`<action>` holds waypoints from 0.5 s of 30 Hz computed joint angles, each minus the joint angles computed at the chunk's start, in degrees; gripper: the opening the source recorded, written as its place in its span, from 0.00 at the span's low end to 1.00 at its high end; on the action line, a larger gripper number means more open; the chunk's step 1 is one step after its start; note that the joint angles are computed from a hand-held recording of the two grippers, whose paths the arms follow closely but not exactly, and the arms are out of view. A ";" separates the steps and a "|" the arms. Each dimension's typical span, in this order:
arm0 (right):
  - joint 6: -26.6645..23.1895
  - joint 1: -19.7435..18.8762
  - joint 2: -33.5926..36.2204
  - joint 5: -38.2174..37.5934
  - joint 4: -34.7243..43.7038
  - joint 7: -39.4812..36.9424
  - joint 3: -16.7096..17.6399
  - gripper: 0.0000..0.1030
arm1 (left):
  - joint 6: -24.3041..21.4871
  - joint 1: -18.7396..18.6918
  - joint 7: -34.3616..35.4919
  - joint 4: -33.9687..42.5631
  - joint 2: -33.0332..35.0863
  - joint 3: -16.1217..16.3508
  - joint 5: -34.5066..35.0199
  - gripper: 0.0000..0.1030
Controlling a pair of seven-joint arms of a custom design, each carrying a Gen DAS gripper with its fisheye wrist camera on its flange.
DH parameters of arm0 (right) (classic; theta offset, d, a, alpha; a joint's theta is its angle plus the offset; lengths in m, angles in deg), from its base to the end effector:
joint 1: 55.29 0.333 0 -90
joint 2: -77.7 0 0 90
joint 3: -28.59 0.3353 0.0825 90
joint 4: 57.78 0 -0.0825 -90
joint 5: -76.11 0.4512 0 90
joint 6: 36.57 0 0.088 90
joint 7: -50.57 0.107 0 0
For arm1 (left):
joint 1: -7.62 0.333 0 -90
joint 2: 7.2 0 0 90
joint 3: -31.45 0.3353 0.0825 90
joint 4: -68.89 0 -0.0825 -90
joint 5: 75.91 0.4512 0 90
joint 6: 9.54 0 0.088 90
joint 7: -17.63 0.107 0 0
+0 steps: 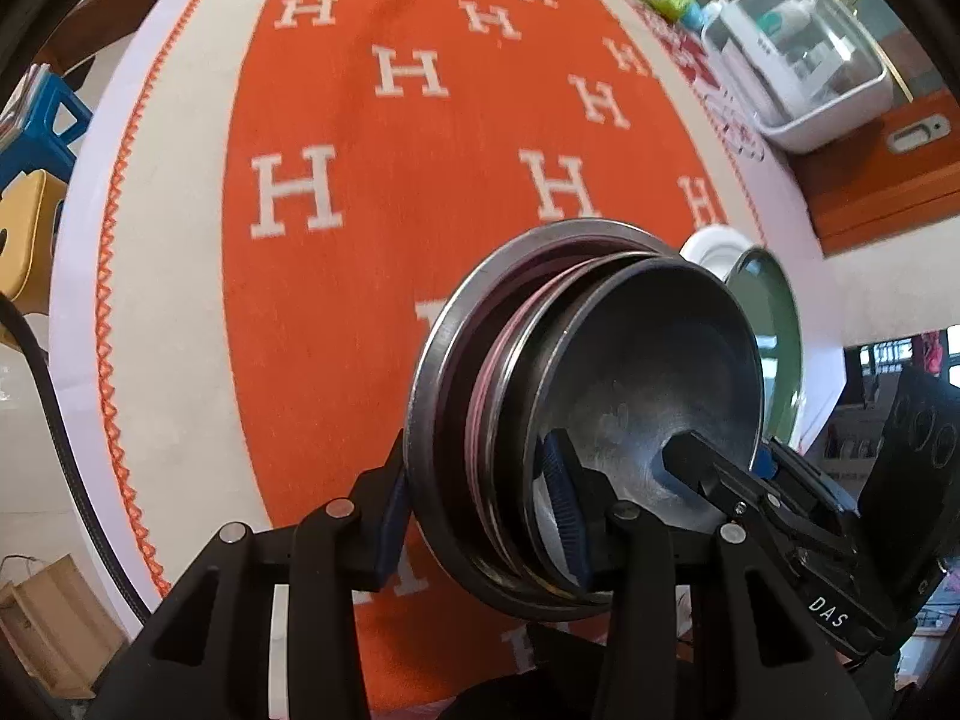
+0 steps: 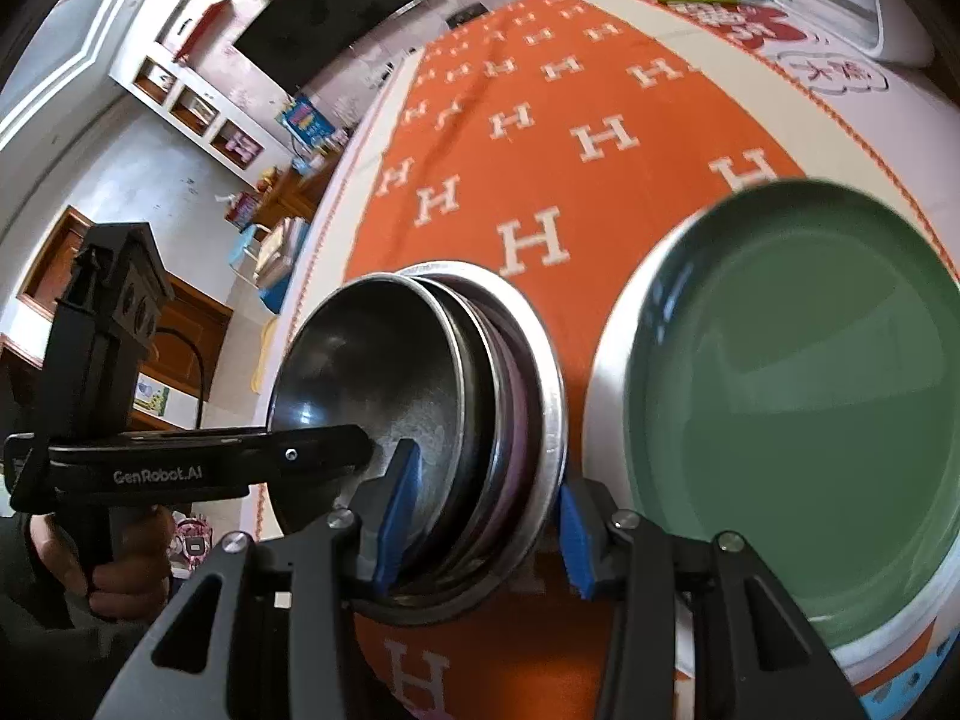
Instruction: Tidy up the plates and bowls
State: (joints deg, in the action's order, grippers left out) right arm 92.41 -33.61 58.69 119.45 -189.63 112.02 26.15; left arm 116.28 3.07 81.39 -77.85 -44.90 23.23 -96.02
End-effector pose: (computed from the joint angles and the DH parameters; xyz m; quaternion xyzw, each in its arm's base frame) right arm 0.4981 0.1928 0.5066 -0.7883 0.5075 0.1113 0.3297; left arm 0.4172 -0.1090 0.5007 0.8239 -0.5364 0.1793 0.0362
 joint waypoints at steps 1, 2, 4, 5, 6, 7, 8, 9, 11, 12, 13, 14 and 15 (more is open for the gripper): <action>0.45 0.15 -0.25 0.74 -0.11 -0.71 -0.17 0.41 | 0.88 0.06 -0.17 -0.34 -0.54 -0.04 -0.14 0.39; 0.93 0.33 -0.57 1.62 -0.28 -1.56 -0.38 0.41 | 1.39 0.14 -0.23 -0.54 -0.92 -0.01 -0.15 0.39; 1.66 0.58 -1.04 3.16 -0.52 -2.99 -0.79 0.41 | 2.67 0.23 -0.51 -0.81 -1.63 -0.17 -0.10 0.40; 2.24 0.70 -1.37 4.11 -0.70 -3.88 -1.03 0.41 | 3.25 0.21 -0.53 -0.87 -1.77 -0.18 -0.10 0.39; 2.57 0.76 -1.44 4.76 -0.73 -4.54 -1.25 0.41 | 3.95 0.15 -0.54 -0.91 -1.94 -0.24 -0.12 0.39; 3.04 0.83 -1.73 5.78 -0.89 -5.42 -1.56 0.41 | 4.58 0.04 -0.59 -0.96 -2.06 -0.29 -0.20 0.39; 3.35 0.87 -1.91 6.56 -0.96 -6.03 -1.76 0.41 | 5.22 -0.09 -0.63 -1.00 -2.16 -0.29 -0.35 0.39; 3.68 0.89 -2.11 7.44 -1.04 -6.79 -2.04 0.41 | 6.01 -0.26 -0.64 -0.97 -2.12 -0.31 -0.54 0.39; 4.24 0.74 -2.48 8.78 -1.11 -7.96 -2.50 0.41 | 7.09 -0.72 -0.58 -0.49 -1.47 -0.29 -1.01 0.39; 4.32 0.55 -2.63 8.84 -1.09 -8.00 -2.52 0.40 | 7.53 -0.89 -0.73 -0.24 -1.11 -0.45 -1.12 0.39; 4.35 0.36 -2.67 8.87 -0.97 -8.07 -2.62 0.39 | 7.96 -1.06 -0.79 0.15 -0.64 -0.57 -1.18 0.39; 4.33 0.11 -2.62 8.82 -0.80 -8.19 -2.79 0.39 | 8.48 -1.22 -1.10 0.60 -0.02 -0.91 -1.16 0.38; 4.20 -0.17 -2.62 8.65 -0.66 -8.21 -2.92 0.38 | 9.07 -1.47 -1.13 0.78 0.22 -1.00 -1.23 0.38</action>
